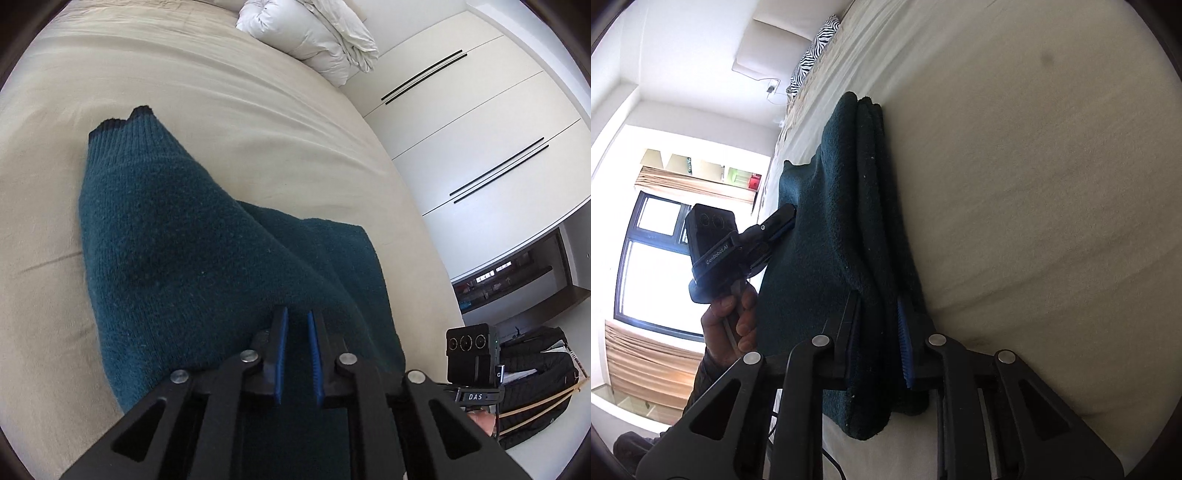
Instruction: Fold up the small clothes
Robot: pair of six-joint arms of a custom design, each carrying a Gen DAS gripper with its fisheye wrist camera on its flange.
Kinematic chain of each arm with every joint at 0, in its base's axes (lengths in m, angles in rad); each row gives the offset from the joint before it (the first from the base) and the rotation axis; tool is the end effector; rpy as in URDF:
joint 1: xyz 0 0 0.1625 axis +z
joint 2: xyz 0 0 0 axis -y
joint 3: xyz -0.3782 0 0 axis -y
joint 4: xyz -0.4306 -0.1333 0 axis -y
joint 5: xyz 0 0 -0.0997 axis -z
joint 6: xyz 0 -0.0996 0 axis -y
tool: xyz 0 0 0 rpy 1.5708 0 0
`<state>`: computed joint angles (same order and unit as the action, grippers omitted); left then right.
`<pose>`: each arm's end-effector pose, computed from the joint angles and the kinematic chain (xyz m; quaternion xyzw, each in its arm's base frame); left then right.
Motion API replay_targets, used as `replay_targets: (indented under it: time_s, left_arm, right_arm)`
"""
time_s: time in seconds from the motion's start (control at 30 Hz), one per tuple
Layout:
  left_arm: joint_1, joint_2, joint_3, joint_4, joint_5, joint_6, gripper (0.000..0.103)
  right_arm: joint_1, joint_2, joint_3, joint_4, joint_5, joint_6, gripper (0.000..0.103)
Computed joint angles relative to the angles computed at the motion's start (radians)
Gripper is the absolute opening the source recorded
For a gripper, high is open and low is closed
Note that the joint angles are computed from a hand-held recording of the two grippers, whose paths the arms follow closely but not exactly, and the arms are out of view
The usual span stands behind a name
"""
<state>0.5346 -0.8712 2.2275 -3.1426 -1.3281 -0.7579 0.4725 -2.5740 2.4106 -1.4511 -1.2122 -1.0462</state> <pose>-0.3099 -0.3662 -0.0420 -0.1240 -0.9792 0.1607 0.0083 -0.1101 -0.2452 0.3470 0.0217 0.9835 -0.1669 0.0664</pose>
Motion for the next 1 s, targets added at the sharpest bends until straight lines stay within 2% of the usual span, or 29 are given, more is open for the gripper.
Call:
replay_targets:
  time_s: [0.07,0.13,0.17,0.2,0.23,0.27,0.33,0.43,0.5,0.57,0.63,0.7,0.8,0.83,0.93,1.0]
  left_arm:
    - [0.025,0.002,0.021,-0.051,-0.033,-0.011,0.006]
    - [0.023,-0.019,0.028,-0.03,-0.038,-0.024,0.005]
    - [0.006,-0.039,0.027,0.013,-0.016,-0.025,0.005]
    - [-0.017,-0.065,0.034,0.037,0.005,-0.025,0.005]
    - [-0.041,-0.089,0.051,0.027,0.019,-0.028,0.011]
    - [-0.064,-0.109,0.07,0.001,0.025,-0.026,0.017]
    - [-0.106,-0.138,0.101,-0.018,0.025,-0.026,0.017]
    - [-0.139,-0.132,0.115,0.038,0.017,-0.027,0.017]
    - [-0.126,-0.093,0.123,0.016,0.01,-0.056,0.014]
    - [-0.104,-0.073,0.138,-0.036,0.008,-0.075,0.006]
    - [-0.093,-0.066,0.143,-0.058,-0.003,-0.065,0.006]
    - [-0.102,-0.067,0.137,-0.027,0.012,-0.05,0.006]
    - [-0.121,-0.092,0.15,-0.018,0.031,-0.085,0.005]
    - [-0.139,-0.106,0.161,-0.023,0.046,-0.104,0.007]
    - [-0.217,-0.149,0.205,-0.046,0.102,-0.137,0.025]
    - [-0.253,-0.162,0.223,-0.044,0.113,-0.155,0.025]
  right_arm:
    - [-0.016,0.015,-0.01,0.012,0.01,-0.013,0.015]
    - [-0.019,-0.005,-0.006,0.024,0.017,-0.015,0.016]
    - [-0.014,-0.025,0.002,0.022,0.015,-0.007,0.016]
    - [-0.044,-0.036,-0.014,0.042,0.018,-0.028,0.016]
    - [-0.042,-0.055,-0.021,0.049,0.014,-0.025,0.017]
    - [-0.026,-0.033,-0.03,0.014,0.047,-0.014,0.018]
    - [-0.047,-0.071,-0.044,0.057,0.089,-0.044,0.019]
    - [-0.071,-0.106,-0.052,0.14,0.126,-0.096,0.019]
    - [-0.034,-0.109,-0.037,0.124,0.106,-0.079,0.019]
    - [0.003,-0.099,-0.016,0.072,0.081,-0.035,0.019]
    - [0.025,-0.082,0.003,0.01,0.056,0.01,0.019]
    - [0.021,-0.067,0.024,-0.039,0.039,0.016,0.018]
    - [-0.025,-0.062,0.018,0.004,0.076,-0.005,0.017]
    - [-0.031,-0.081,0.022,0.013,0.082,-0.015,0.017]
    - [-0.048,-0.165,0.017,0.09,0.09,-0.075,0.019]
    - [-0.076,-0.221,0.006,0.189,0.101,-0.155,0.019]
